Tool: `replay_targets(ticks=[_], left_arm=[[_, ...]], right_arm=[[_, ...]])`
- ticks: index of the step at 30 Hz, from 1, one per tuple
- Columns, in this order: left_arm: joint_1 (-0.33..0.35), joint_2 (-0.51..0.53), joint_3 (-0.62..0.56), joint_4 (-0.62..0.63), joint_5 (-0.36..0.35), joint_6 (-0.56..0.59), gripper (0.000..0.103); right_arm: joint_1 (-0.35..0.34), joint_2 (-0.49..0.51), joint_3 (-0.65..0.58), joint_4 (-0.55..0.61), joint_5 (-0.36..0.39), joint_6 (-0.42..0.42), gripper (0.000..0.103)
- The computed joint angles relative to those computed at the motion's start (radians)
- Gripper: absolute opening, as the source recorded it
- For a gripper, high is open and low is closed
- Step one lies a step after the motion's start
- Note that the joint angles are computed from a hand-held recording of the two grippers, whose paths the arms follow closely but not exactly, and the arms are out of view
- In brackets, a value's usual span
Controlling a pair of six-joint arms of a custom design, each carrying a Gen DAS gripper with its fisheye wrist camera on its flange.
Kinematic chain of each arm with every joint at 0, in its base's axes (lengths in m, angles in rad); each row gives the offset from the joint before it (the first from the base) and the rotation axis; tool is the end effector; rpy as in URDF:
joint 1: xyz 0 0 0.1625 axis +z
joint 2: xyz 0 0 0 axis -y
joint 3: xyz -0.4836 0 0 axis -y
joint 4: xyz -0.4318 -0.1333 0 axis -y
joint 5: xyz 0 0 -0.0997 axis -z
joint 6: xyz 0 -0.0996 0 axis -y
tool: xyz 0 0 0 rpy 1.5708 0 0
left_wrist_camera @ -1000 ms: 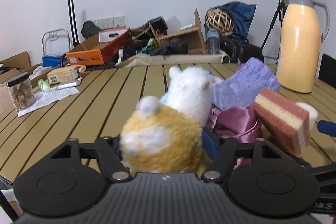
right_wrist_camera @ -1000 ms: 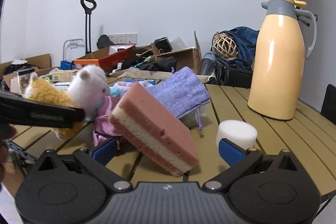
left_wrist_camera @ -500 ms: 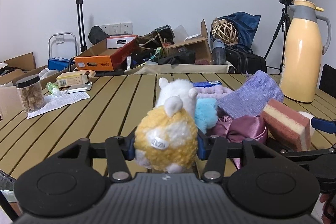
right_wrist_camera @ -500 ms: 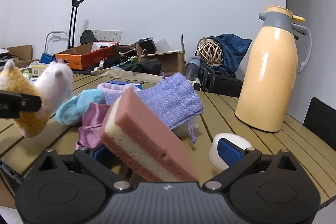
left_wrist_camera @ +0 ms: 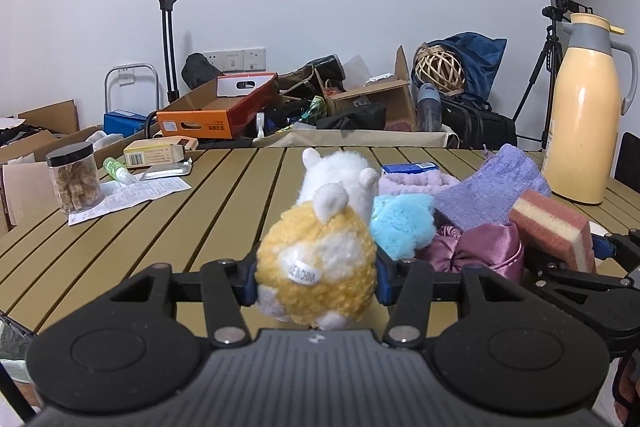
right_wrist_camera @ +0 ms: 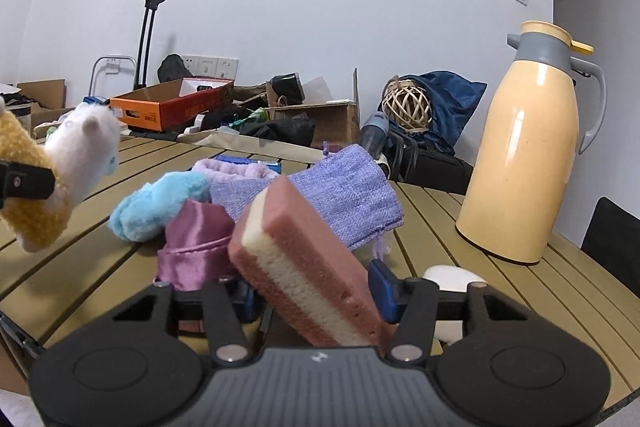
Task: Collect trash
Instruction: 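Close the left tool on the yellow plush while the right tool grips the pink sponge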
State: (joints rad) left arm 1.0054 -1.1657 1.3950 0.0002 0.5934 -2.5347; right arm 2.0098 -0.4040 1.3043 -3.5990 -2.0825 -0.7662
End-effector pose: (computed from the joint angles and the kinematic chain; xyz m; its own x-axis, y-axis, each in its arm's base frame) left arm -0.1620 -0.6583 0.3991 -0.6736 -0.2043 -0.7103 0.6161 0.3757 -0.6923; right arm 0.4311 -0.7191 0.0671 -0.5779 -0.2475 0.7777 -0.8089 0.3002 -0.5055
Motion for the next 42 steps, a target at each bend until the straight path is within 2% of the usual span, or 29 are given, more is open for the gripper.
replay_targets(ticks=[4, 17, 26, 36, 40, 42], left_arm=[[-0.002, -0.004, 0.008, -0.020, -0.003, 0.014, 0.052], [-0.015, -0.032, 0.054, -0.073, 0.010, 0.040, 0.052], [-0.051, -0.071, 0.121, -0.124, 0.005, 0.050, 0.052], [-0.113, -0.140, 0.250, -0.240, -0.025, 0.091, 0.052], [-0.135, -0.169, 0.295, -0.228, -0.047, 0.045, 0.052], [-0.145, -0.188, 0.325, -0.252, -0.058, 0.057, 0.052]], right_arm=[[-0.003, -0.015, 0.022, -0.010, 0.034, 0.020, 0.041], [-0.001, -0.072, 0.116, -0.072, 0.131, 0.029, 0.040], [0.003, -0.145, 0.220, -0.083, 0.185, 0.075, 0.040], [0.004, -0.227, 0.363, -0.147, 0.206, 0.112, 0.040], [0.002, -0.260, 0.430, -0.157, 0.202, 0.135, 0.040], [0.003, -0.274, 0.460, -0.168, 0.205, 0.139, 0.040]])
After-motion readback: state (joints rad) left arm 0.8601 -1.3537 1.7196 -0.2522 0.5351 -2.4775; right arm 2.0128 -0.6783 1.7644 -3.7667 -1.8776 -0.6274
